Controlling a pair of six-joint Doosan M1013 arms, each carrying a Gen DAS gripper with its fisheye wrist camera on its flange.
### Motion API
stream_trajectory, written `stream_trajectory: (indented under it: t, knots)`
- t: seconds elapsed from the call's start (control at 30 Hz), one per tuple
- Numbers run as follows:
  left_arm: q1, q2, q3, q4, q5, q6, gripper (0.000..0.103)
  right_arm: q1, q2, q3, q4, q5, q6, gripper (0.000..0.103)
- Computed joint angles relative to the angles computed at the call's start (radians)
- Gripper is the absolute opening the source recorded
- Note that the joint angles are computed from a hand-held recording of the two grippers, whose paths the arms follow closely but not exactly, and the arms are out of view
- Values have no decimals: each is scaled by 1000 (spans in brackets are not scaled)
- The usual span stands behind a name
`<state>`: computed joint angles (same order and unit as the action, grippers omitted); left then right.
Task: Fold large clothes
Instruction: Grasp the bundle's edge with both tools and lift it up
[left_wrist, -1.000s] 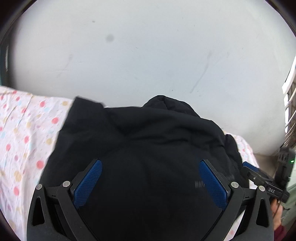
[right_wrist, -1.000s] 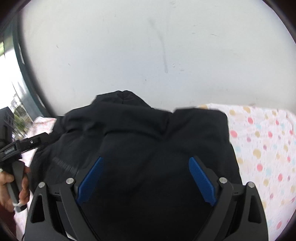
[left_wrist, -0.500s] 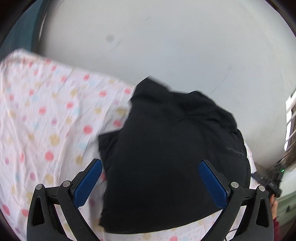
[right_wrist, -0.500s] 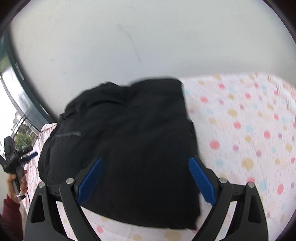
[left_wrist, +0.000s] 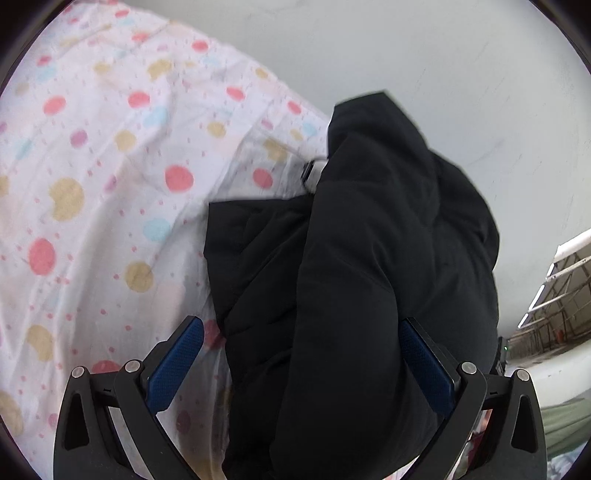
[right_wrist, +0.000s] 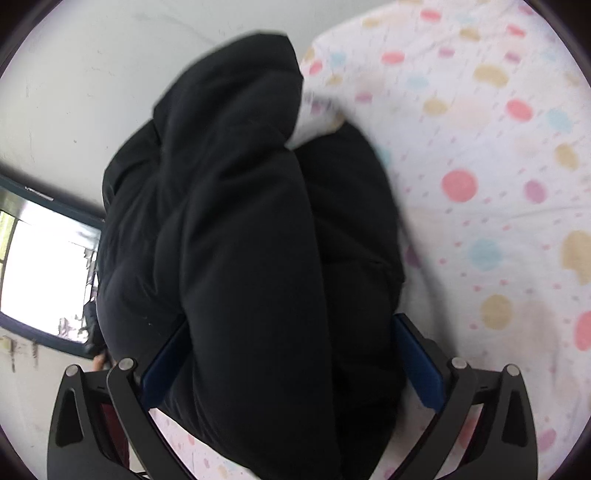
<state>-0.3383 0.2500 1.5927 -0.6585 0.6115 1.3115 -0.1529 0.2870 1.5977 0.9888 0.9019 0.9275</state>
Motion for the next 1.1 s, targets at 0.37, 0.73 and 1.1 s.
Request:
stream_trajectory:
  t: [0.37,0.73,1.1]
  knots:
    - [24,71,-10,-351,117,238,102,-19,82,-41,146,148,-89,103]
    - [-15,45,53,-605,20,474,63,0,74,-29,169,106,-154,103]
    - [-83,-23,79,-773,-135,643,28,12,12,24,332,118,-281,26]
